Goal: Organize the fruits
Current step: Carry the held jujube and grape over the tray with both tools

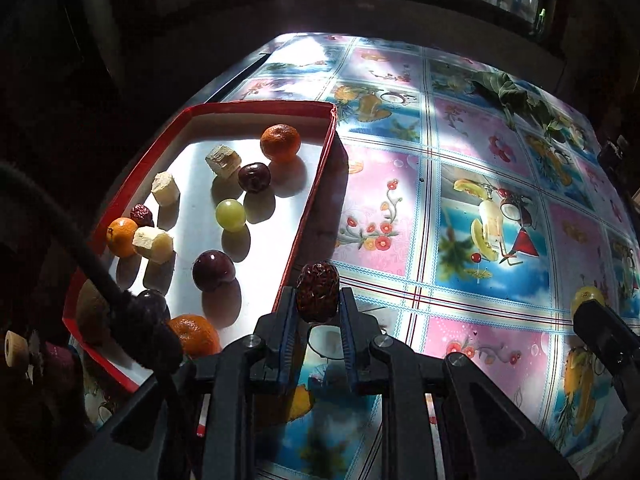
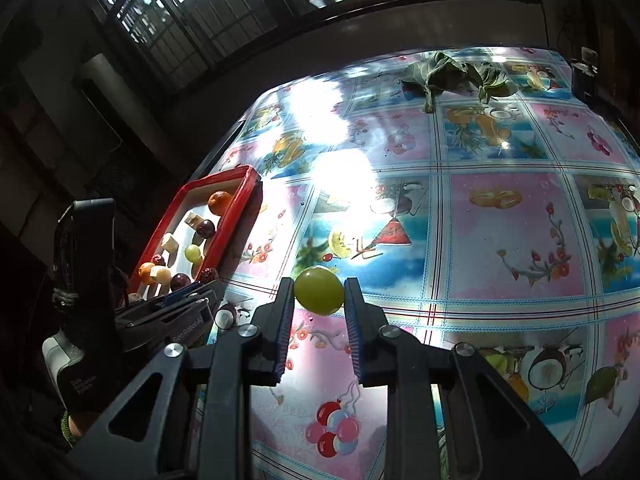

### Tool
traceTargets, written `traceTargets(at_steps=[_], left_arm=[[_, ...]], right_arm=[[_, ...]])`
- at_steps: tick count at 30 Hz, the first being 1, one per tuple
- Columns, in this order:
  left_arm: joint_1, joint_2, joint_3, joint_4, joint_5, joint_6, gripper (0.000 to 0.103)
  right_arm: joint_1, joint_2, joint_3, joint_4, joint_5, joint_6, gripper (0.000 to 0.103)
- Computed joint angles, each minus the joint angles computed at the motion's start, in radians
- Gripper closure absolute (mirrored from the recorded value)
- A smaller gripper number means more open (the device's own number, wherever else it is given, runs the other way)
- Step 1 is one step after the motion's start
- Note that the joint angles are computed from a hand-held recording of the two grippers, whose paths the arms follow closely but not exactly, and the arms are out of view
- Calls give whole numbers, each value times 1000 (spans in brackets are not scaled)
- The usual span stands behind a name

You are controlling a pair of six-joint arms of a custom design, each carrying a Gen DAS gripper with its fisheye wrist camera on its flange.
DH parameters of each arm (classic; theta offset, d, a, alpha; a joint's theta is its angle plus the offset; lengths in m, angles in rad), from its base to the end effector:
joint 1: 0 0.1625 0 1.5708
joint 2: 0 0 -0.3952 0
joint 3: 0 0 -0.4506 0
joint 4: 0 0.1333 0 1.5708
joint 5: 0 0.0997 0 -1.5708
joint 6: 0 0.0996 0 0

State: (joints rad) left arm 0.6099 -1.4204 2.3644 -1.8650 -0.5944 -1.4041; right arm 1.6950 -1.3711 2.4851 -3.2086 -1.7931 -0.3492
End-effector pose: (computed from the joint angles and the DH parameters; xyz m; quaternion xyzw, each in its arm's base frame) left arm -0.1790 -0.3883 0.0836 -0.0379 0.8494 -0.3047 0.4292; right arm 0.1615 -0.3951 0.1112 0.1972 -0.9399 0.2437 0.1354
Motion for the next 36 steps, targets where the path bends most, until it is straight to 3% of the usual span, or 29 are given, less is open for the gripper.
traceTargets(at_steps=[14,36], left_arm=[[-38,-149,40,240,22,-184,84],[-2,-258,61,322,42,-220,83]], right_arm=[[72,67,-12,-21,-9,47,76],[160,209,-102,0,-21,66,76]])
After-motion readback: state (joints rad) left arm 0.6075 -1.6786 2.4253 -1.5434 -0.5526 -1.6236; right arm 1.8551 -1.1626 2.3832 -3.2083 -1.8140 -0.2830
